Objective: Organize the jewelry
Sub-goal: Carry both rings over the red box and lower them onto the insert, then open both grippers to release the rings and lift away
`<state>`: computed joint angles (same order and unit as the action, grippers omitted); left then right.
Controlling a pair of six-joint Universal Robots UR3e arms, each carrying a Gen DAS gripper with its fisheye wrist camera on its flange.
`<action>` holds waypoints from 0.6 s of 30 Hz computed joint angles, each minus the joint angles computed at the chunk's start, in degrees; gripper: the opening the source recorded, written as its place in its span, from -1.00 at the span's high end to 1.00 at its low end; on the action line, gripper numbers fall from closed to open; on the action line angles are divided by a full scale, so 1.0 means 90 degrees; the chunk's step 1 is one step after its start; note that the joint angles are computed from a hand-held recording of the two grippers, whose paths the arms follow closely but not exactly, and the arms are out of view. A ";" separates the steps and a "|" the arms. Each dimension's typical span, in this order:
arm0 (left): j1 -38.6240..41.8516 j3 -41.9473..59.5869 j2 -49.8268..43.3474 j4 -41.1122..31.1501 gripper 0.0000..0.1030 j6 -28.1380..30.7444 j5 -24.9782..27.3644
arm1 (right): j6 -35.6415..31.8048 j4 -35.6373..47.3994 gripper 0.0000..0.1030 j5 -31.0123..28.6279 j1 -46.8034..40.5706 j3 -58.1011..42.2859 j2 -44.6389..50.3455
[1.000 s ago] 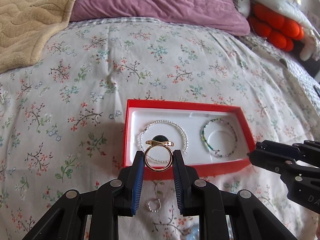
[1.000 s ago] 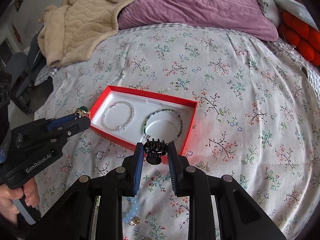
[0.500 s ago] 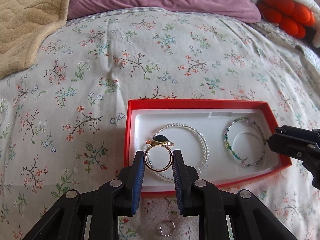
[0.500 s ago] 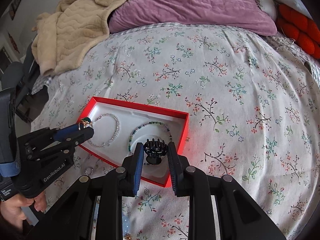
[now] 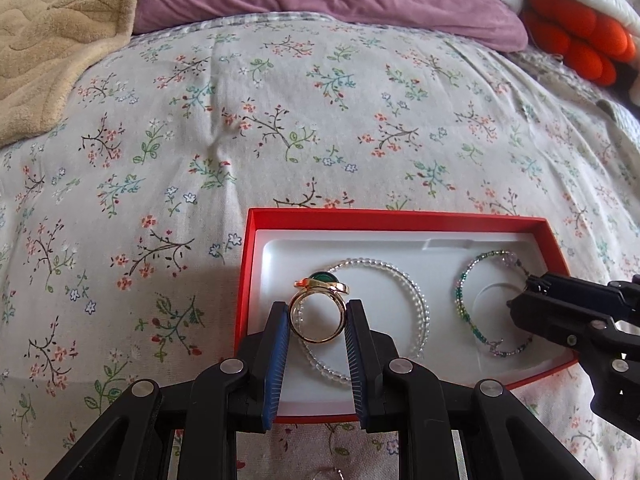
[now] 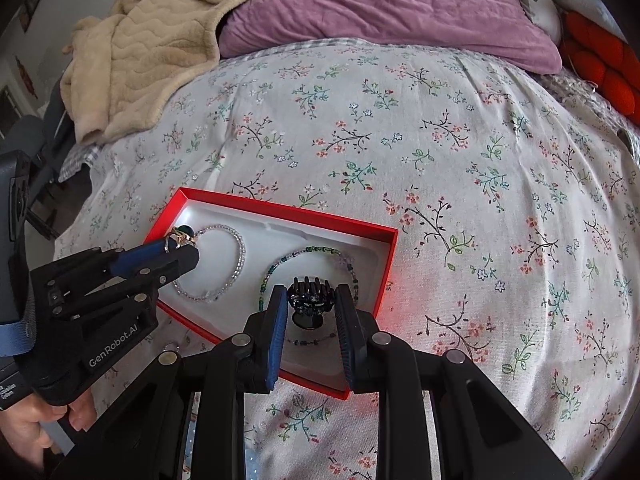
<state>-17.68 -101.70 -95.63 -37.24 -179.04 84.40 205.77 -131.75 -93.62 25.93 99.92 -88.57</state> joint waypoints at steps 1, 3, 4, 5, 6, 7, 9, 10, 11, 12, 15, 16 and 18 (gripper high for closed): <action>-0.0016 0.0007 0.0005 -0.0005 0.56 -0.0006 0.0023 | 0.0016 0.0016 0.49 -0.0002 0.0005 -0.0021 0.0013; -0.0079 0.0031 0.0024 -0.0010 0.46 -0.0008 0.0135 | 0.0018 0.0079 0.46 0.0017 -0.0005 -0.0064 0.0023; -0.0084 0.0033 0.0052 -0.0025 0.41 0.0002 0.0137 | 0.0015 0.0098 0.40 0.0033 -0.0010 -0.0075 0.0023; -0.0078 0.0029 0.0091 -0.0046 0.33 0.0005 0.0107 | 0.0015 0.0112 0.29 0.0058 -0.0018 -0.0064 -0.0008; -0.0086 0.0031 0.0124 -0.0062 0.26 -0.0014 0.0131 | 0.0021 0.0131 0.22 0.0072 -0.0021 -0.0062 -0.0037; -0.0103 0.0036 0.0156 -0.0074 0.23 -0.0037 0.0187 | 0.0018 0.0113 0.16 0.0125 -0.0038 -0.0033 -0.0082; -0.0077 0.0009 0.0267 -0.0131 0.21 -0.0031 0.0188 | 0.0037 0.0182 0.13 0.0137 -0.0031 -0.0036 -0.0177; -0.0027 -0.0014 0.0343 -0.0186 0.21 -0.0022 0.0115 | 0.0049 0.0209 0.12 0.0116 -0.0019 -0.0039 -0.0220; 0.0023 -0.0039 0.0426 -0.0251 0.21 -0.0022 0.0044 | 0.0057 0.0242 0.11 0.0107 -0.0011 -0.0037 -0.0276; 0.0062 -0.0055 0.0492 -0.0305 0.20 -0.0031 -0.0012 | 0.0066 0.0274 0.11 0.0107 -0.0012 -0.0028 -0.0331; 0.0047 -0.0127 0.0733 -0.0437 0.15 -0.0090 0.0104 | 0.0130 0.0473 0.04 0.0040 0.0030 -0.0057 -0.0487; 0.0046 -0.0171 0.0832 -0.0463 0.13 -0.0084 0.0141 | 0.0157 0.0566 -0.04 -0.0010 0.0061 -0.0086 -0.0525; 0.0091 -0.0232 0.1056 -0.0639 -0.04 -0.0093 0.0096 | 0.0218 0.0704 -0.17 -0.0028 0.0095 -0.0086 -0.0639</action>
